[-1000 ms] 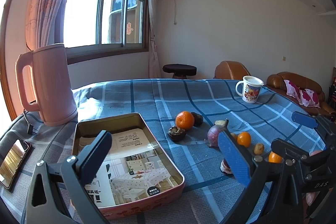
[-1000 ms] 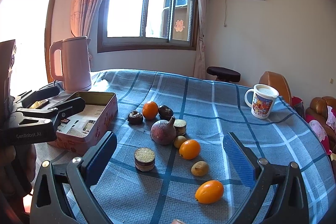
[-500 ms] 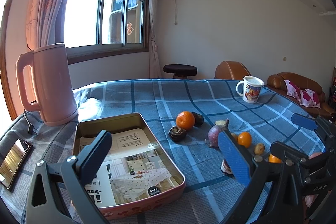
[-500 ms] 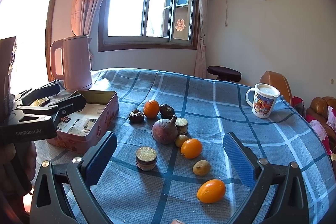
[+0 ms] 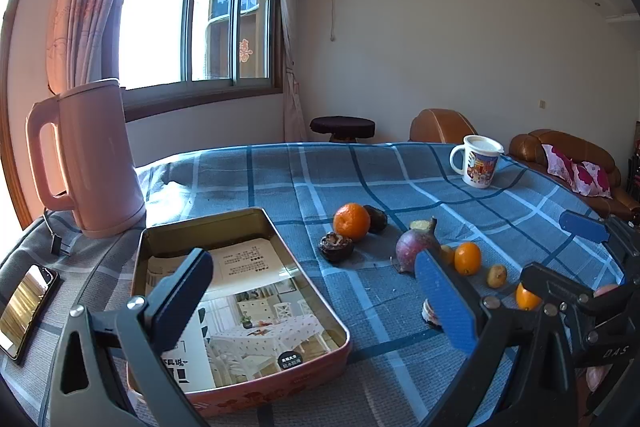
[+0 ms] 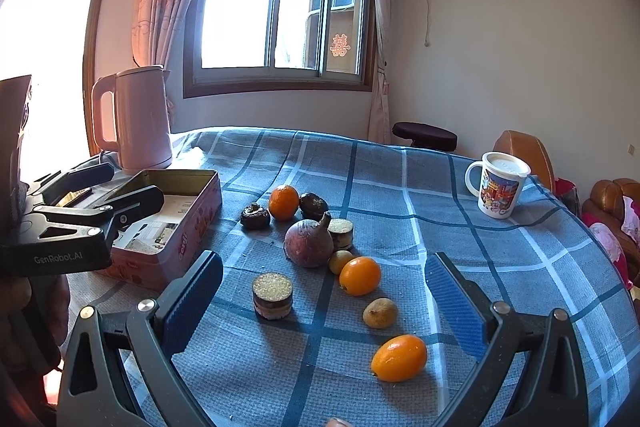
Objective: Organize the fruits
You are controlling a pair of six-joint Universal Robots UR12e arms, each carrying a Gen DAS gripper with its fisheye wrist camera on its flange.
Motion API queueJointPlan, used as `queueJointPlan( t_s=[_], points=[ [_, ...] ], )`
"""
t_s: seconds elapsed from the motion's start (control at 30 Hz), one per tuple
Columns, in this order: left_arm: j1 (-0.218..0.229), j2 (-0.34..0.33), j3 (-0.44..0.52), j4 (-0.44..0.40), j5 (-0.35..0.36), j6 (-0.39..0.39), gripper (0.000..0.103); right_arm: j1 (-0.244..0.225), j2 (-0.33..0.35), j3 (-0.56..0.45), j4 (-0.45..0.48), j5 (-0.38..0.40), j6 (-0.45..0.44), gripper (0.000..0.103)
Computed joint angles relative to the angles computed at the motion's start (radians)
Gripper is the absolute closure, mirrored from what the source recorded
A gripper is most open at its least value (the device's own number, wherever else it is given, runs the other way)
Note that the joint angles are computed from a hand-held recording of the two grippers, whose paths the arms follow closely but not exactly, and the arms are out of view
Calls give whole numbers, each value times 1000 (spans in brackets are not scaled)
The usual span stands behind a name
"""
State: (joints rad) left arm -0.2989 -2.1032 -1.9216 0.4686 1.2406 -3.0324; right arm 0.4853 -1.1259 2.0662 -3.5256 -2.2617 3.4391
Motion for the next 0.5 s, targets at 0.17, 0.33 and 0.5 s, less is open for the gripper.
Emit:
queueJointPlan(
  t_s=[0.17, 0.33, 0.5],
  points=[
    [-4, -1, 1, -7, 4, 5, 0, -3, -1, 7, 2, -5, 13, 1],
    [-8, -4, 4, -18, 5, 12, 0, -6, -3, 13, 7, -7, 21, 1],
    [-16, -5, 5, -40, -11, 35, 0, -6, 0, 29, 18, -28, 38, 1]
  ],
)
